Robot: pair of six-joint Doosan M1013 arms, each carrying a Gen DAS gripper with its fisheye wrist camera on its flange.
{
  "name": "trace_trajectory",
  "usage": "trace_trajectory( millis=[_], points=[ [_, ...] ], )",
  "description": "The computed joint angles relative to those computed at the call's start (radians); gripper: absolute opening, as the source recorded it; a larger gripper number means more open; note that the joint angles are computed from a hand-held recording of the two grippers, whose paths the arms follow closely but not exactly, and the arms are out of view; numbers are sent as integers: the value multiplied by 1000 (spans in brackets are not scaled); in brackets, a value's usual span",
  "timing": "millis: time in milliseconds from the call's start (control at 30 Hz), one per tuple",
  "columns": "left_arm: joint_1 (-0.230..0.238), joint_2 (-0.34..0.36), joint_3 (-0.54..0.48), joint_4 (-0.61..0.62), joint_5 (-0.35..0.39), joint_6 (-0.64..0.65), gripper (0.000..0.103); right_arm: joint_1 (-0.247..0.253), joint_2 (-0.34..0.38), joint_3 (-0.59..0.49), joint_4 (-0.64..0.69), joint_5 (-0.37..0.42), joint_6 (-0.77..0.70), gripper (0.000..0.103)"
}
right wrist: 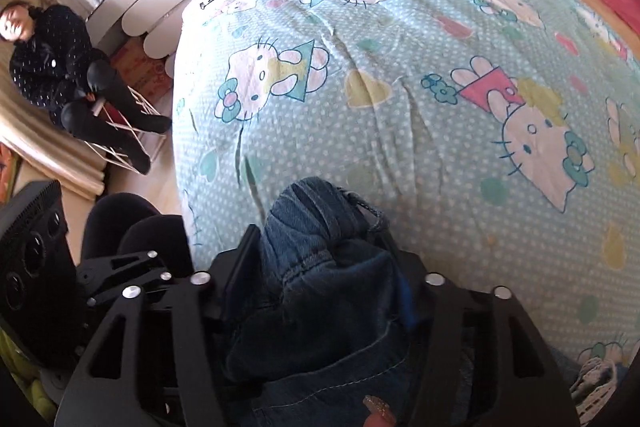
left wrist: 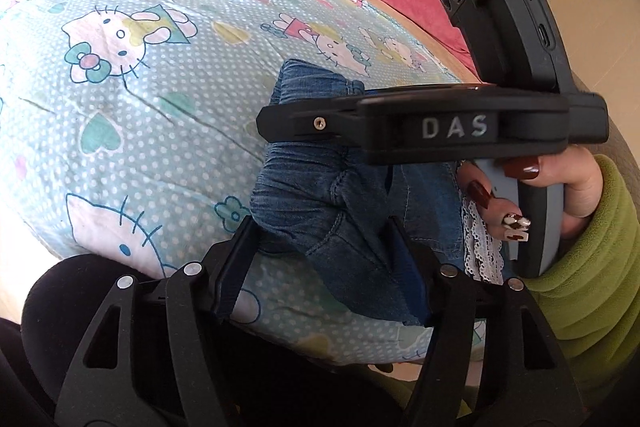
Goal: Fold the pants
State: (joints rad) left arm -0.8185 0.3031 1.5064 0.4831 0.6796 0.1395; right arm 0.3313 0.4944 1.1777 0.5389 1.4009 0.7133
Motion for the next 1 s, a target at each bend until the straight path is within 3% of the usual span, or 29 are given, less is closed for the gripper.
trace_trajectory(
  millis=[133, 300, 467, 633, 733, 800, 867, 900, 933, 1000],
  points=[
    [3, 4, -10, -26, 3, 31, 66, -28, -13, 6, 59, 4, -24, 32],
    [-6, 3, -17, 7, -3, -5, 76, -94, -29, 10, 186, 52, -50, 30],
    [-7, 18, -46, -35, -44, 60, 85, -161, -51, 24, 297, 92, -78, 30],
    [1, 63, -117, -129, -96, 189, 84, -216, -68, 36, 353, 95, -100, 30],
    [5, 91, -166, -236, -137, 305, 65, -251, -76, 44, 376, 96, -113, 30],
    [0, 116, -214, -270, -124, 373, 65, -268, -81, 51, 386, 83, -117, 34],
    [-8, 135, -250, -286, -115, 425, 65, -286, -85, 60, 406, 70, -105, 44],
    [-13, 146, -270, -307, -115, 469, 65, -303, -88, 67, 423, 69, -93, 58],
    [-16, 155, -285, -334, -112, 515, 65, -322, -95, 81, 441, 51, -84, 65],
    [-26, 178, -323, -391, -76, 619, 67, -347, -112, 104, 429, -1, -75, 66]
  ],
)
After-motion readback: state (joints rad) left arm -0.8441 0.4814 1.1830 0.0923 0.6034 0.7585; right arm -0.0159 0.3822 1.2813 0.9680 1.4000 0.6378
